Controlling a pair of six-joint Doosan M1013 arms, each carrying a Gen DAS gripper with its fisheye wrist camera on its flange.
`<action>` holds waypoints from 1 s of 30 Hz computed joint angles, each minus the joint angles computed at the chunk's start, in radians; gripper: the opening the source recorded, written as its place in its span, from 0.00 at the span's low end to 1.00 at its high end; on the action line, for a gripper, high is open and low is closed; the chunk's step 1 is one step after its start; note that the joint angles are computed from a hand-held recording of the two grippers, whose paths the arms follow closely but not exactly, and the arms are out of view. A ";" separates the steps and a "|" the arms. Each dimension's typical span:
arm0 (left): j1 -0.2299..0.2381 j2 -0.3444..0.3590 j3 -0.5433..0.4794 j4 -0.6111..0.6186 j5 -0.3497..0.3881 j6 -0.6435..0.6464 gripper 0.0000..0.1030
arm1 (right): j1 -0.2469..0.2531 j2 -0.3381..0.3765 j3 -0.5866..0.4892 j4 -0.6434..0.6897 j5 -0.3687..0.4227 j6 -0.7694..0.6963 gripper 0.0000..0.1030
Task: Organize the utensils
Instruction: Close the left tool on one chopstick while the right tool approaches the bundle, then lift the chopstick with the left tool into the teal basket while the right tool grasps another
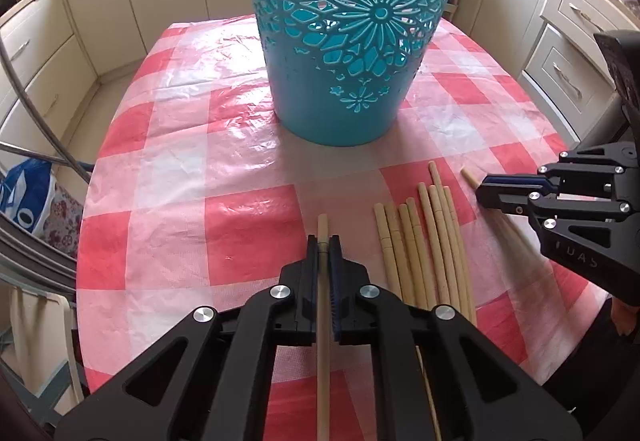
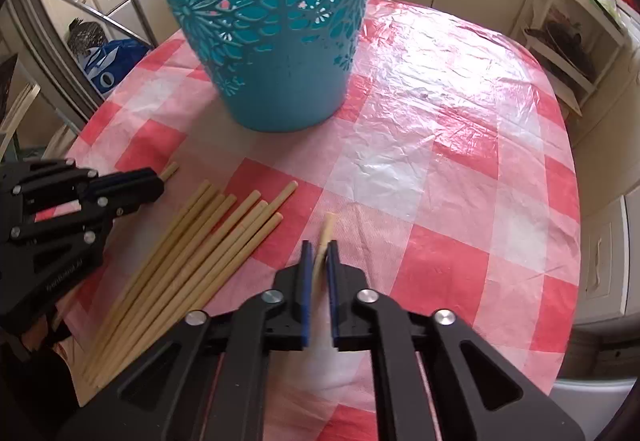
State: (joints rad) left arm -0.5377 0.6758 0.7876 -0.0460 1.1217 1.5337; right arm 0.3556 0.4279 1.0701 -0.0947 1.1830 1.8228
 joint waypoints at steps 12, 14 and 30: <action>-0.017 -0.009 0.020 0.134 -0.023 -0.045 0.10 | -0.003 0.003 -0.001 -0.016 0.006 -0.012 0.09; -0.030 -0.011 0.026 0.186 -0.032 -0.035 0.09 | -0.001 0.003 -0.001 -0.022 0.003 -0.015 0.08; 0.040 -0.045 -0.080 -0.239 -0.699 0.007 0.05 | -0.052 -0.021 0.042 0.140 -0.113 0.124 0.06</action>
State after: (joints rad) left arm -0.4980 0.6312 0.7074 -0.2853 0.4230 1.5402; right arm 0.3034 0.4069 1.1122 0.0454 1.0697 1.9472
